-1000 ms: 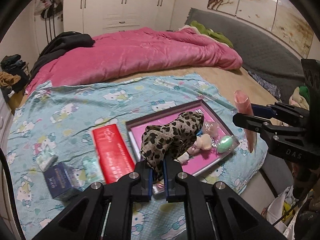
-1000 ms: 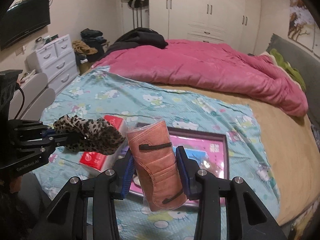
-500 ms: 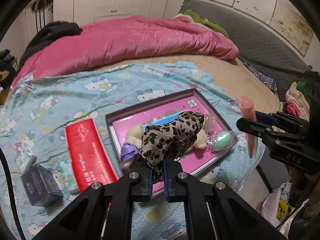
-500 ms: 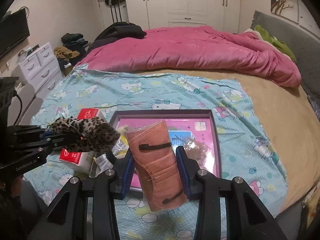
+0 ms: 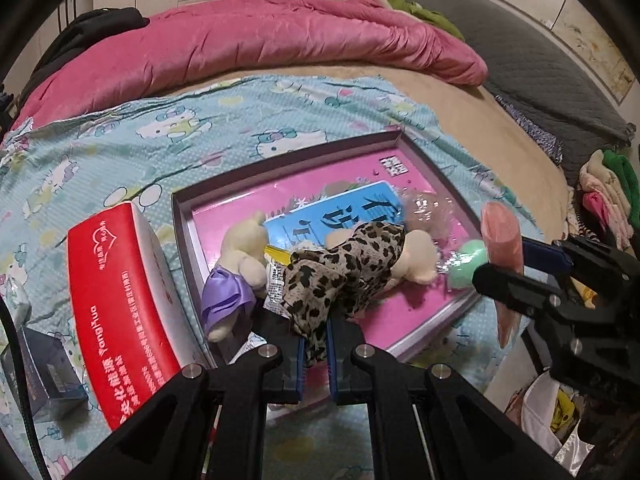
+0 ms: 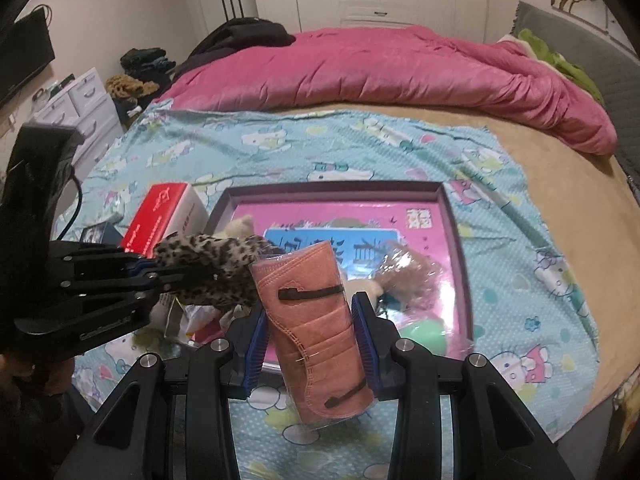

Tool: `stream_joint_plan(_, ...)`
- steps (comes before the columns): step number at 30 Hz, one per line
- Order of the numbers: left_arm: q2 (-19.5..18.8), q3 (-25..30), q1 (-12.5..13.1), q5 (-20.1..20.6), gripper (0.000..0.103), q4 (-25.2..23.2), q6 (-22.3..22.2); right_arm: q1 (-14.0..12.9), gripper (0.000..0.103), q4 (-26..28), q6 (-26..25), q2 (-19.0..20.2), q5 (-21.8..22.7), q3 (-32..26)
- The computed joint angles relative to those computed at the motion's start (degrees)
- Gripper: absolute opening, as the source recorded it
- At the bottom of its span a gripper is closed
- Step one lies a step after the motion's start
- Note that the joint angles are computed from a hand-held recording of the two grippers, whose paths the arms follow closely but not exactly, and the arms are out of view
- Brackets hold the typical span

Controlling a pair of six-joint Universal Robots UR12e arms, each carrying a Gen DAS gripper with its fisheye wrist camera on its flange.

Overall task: Organize soft objects
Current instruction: 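Carry the leopard scrunchie and pink pouch over the pink book tray, then lower the scrunchie into the tray with the left tool while the right tool releases the pouch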

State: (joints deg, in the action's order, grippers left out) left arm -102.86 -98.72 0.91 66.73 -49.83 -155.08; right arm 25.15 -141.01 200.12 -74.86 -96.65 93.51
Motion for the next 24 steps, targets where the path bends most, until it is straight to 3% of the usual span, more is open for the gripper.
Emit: stream_joint_plan(24,-3.2,2.3,0.2,2.7,0.008,0.2,-2.1,0.9,0.042,-6.0,-0.6,6.0,-0.8,-1.2)
